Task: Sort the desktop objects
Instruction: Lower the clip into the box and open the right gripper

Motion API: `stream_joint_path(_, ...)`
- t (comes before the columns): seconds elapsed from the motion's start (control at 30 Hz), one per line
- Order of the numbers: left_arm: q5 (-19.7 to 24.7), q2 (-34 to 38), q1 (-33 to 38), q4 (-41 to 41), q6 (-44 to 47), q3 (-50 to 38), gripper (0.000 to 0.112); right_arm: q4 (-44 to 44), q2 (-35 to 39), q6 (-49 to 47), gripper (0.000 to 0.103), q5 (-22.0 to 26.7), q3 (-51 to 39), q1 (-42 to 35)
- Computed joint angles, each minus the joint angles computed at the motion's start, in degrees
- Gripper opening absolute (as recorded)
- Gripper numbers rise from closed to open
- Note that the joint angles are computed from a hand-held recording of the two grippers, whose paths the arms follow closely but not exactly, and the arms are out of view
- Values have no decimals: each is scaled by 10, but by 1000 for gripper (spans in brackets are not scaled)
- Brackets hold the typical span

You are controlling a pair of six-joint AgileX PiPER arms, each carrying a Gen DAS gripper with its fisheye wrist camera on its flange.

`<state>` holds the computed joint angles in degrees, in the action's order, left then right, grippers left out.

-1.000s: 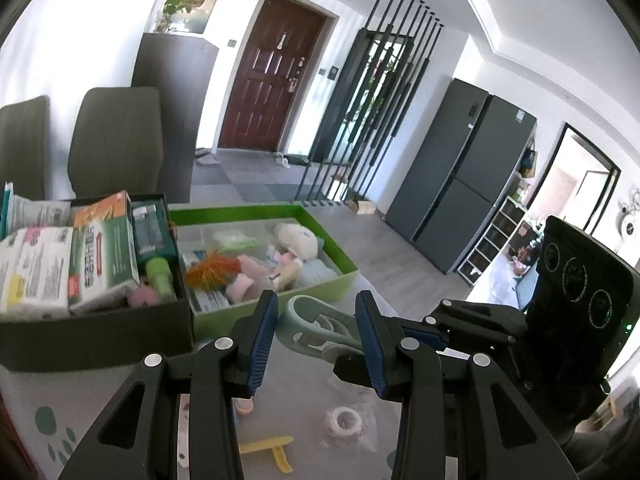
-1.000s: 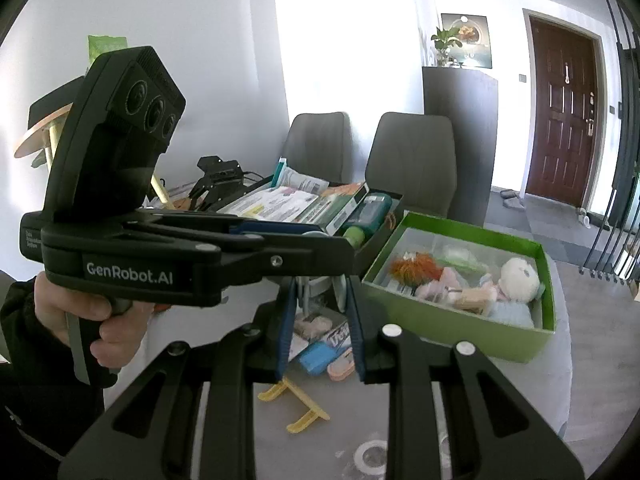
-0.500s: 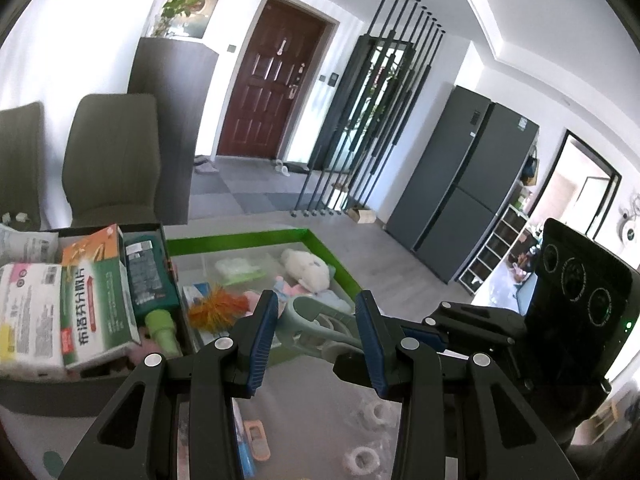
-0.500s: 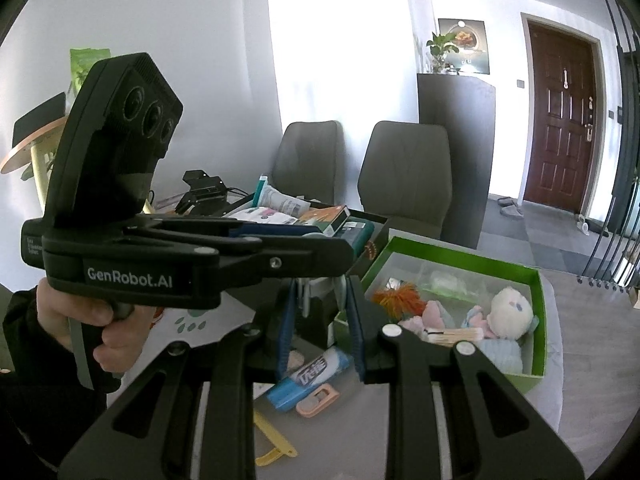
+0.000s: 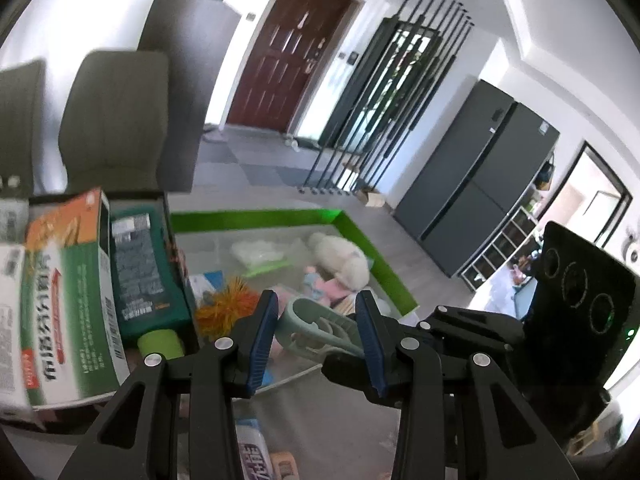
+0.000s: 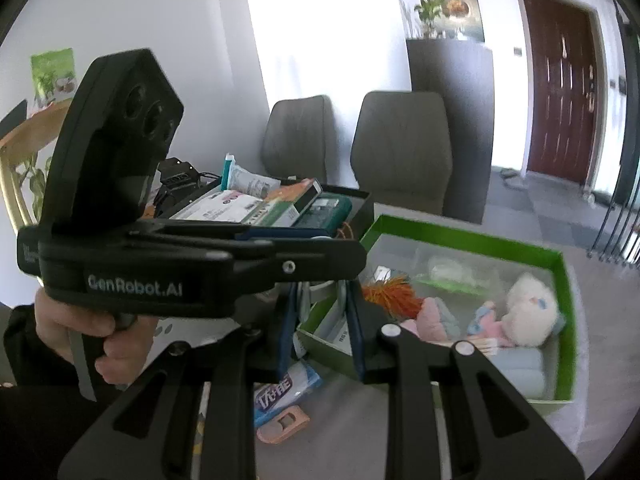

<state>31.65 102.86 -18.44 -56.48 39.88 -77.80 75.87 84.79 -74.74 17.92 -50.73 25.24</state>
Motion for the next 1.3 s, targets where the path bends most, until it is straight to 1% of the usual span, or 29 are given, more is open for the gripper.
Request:
stream_joint_path(0.1,5,11,7,-22,13,-3,41,18,21,-15,24,-1,-3,-2)
stream_joint_path(0.17,-7,13,2,-14,6,-1,41,39,28,-32,24,-3,-3,-1)
stream_joint_path(0.23,-15,15,-3,-3,-5,-2,41,47,32,-37,24,-16,-3,7)
stream_joint_path(0.33,-14,22,-3,8,-19,-11,41,51,38,-41,24,-21,-7,8)
stream_joint_path(0.43,-18,26,-3,10,-22,-13,41,91,42,-79,25,-22,-4,7)
stream_joint_path(0.5,-32,30,0,-3,-17,-11,41,98,49,-85,25,-42,-6,14)
stream_joint_path(0.53,-40,32,1,-5,-23,-10,41,73,54,-59,28,-58,-9,21)
stream_joint_path(0.57,-41,36,5,-5,-30,-11,41,56,60,-41,35,-62,-13,22)
stream_joint_path(0.6,-36,37,10,-11,-28,-11,41,54,62,-36,38,-64,-13,21)
stream_joint_path(0.7,-27,31,22,-38,-7,-2,41,47,68,-19,38,-61,-18,14)
stream_joint_path(0.77,-31,21,24,-42,-1,5,41,82,63,-49,38,-59,-13,7)
stream_joint_path(0.87,-31,13,28,-54,9,11,41,141,50,-100,46,-47,-3,-9)
stream_joint_path(0.9,-32,11,29,-55,10,14,41,152,47,-110,48,-45,0,-12)
stream_joint_path(1.0,-35,3,36,-61,13,22,41,163,44,-117,48,-46,0,-14)
stream_joint_path(1.13,-37,-14,46,-77,29,41,41,144,41,-93,49,-45,-1,-14)
stream_joint_path(1.3,-45,-44,61,-92,53,76,41,88,32,-32,54,-42,2,-7)
